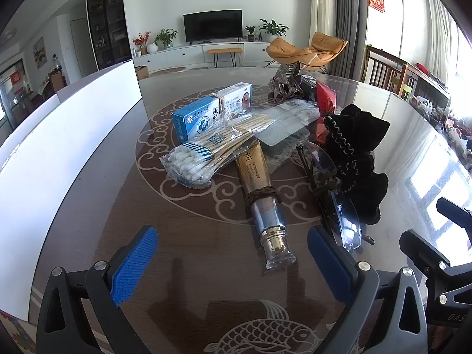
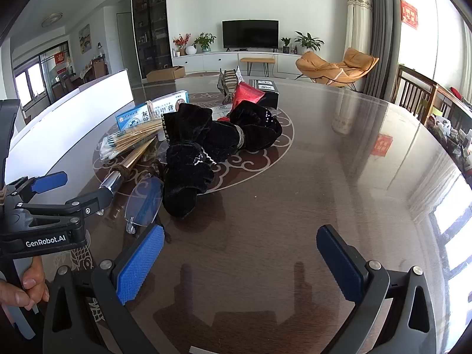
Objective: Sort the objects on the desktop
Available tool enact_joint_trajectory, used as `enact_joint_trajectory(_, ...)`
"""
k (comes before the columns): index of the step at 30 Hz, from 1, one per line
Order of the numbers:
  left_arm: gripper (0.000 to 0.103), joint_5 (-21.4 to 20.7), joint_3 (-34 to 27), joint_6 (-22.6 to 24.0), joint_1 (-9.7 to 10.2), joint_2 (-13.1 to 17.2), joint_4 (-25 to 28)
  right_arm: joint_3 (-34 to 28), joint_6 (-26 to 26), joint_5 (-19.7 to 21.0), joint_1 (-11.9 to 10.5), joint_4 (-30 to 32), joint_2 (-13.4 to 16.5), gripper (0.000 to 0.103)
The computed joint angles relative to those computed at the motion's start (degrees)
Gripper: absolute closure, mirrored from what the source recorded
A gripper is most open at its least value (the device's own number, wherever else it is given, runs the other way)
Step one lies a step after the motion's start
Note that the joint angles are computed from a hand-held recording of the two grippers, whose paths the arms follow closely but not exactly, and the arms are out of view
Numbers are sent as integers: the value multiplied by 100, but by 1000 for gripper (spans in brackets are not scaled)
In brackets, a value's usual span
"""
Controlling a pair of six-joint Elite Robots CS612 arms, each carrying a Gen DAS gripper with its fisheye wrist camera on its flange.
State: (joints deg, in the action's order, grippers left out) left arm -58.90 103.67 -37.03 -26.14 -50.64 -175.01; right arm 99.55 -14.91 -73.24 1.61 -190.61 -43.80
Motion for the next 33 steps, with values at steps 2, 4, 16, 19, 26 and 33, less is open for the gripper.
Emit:
enact_joint_trajectory(2, 0, 1, -2, 8, 1, 0, 2, -12, 7, 1, 2, 5, 12, 0)
enact_joint_trajectory(4, 0, 1, -2, 8, 1, 0, 2, -19, 2, -5, 4, 17, 16, 0)
enact_joint_trajectory(16, 0, 20, -18, 40, -5, 12, 28, -6, -65, -123, 30, 92, -8, 0)
enact_joint_trajectory(19, 0, 14, -16, 37, -4, 13, 18, -9, -70, -150, 37, 108, -9, 0)
enact_joint_trajectory(26, 0, 4, -11, 27, -8, 18, -1, -18, -117, -282, 62, 166, -21, 0)
enact_joint_trajectory(33, 0, 13, -15, 38, -10, 17, 22, -24, -73, -259, 60, 174, -17, 0)
